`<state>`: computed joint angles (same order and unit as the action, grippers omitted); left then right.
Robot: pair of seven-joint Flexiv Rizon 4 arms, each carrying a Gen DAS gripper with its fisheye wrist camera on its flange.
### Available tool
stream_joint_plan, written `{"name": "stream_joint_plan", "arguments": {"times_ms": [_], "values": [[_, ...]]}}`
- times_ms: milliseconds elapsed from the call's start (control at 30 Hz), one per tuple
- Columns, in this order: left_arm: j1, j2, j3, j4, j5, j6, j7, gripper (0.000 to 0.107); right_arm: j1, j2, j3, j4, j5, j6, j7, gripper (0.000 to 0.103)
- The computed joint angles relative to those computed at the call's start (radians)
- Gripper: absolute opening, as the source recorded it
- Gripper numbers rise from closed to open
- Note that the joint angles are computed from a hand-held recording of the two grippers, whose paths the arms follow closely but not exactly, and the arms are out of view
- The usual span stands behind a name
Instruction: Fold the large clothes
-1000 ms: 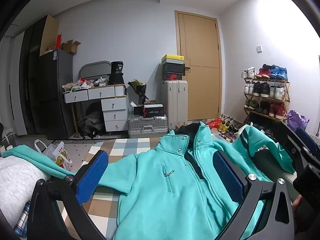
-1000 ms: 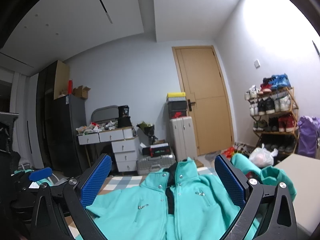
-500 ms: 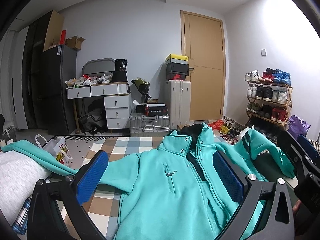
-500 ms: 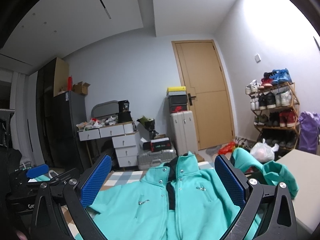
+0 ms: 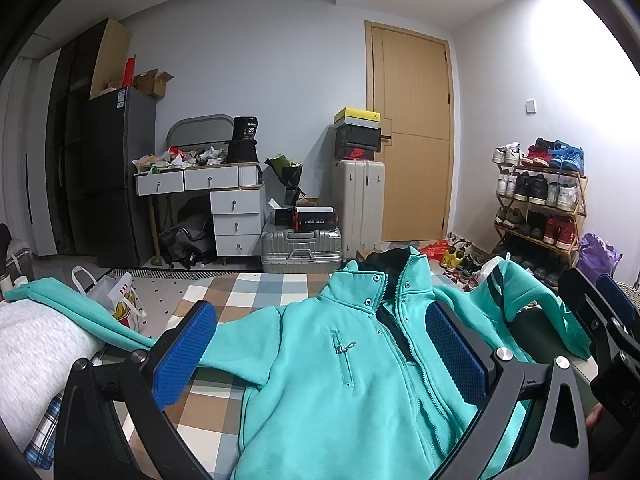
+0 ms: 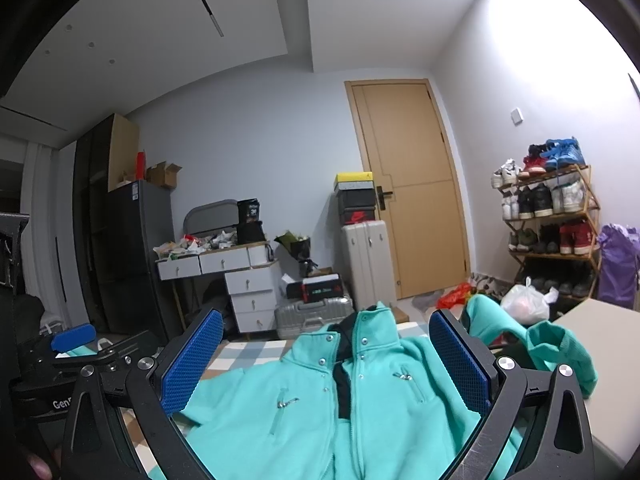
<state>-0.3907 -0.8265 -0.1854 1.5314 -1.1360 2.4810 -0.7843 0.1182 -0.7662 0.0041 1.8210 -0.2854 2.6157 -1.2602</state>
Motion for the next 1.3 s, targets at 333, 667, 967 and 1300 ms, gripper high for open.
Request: {"name": "stream_joint_plan", "arguments": {"times_ms": [333,667,967,1300], "values": [[0.002,0.001,-0.002,-0.002,-0.002,-0.001,0.006,0.102,0.007,-0.003,0.000,0.001,0.009,0.008,-0.012,0.103],[0.002,-0.001,-0.002,-0.002,-0.007,0.000,0.013,0.102,0.008,-0.004,0.000,0.000,0.008,0.004,-0.013,0.103],[-0.001,-0.034,-0.027,-0.068,-0.073,0.011,0.075,0.102,0.017,-0.001,-0.003,-0.009,0.029,-0.031,-0.020,0.103],[0.014,-0.011,-0.061,-0.040,-0.115,-0.038,0.115,0.102,-0.039,0.019,-0.009,-0.022,0.058,-0.138,0.047,0.103]]}}
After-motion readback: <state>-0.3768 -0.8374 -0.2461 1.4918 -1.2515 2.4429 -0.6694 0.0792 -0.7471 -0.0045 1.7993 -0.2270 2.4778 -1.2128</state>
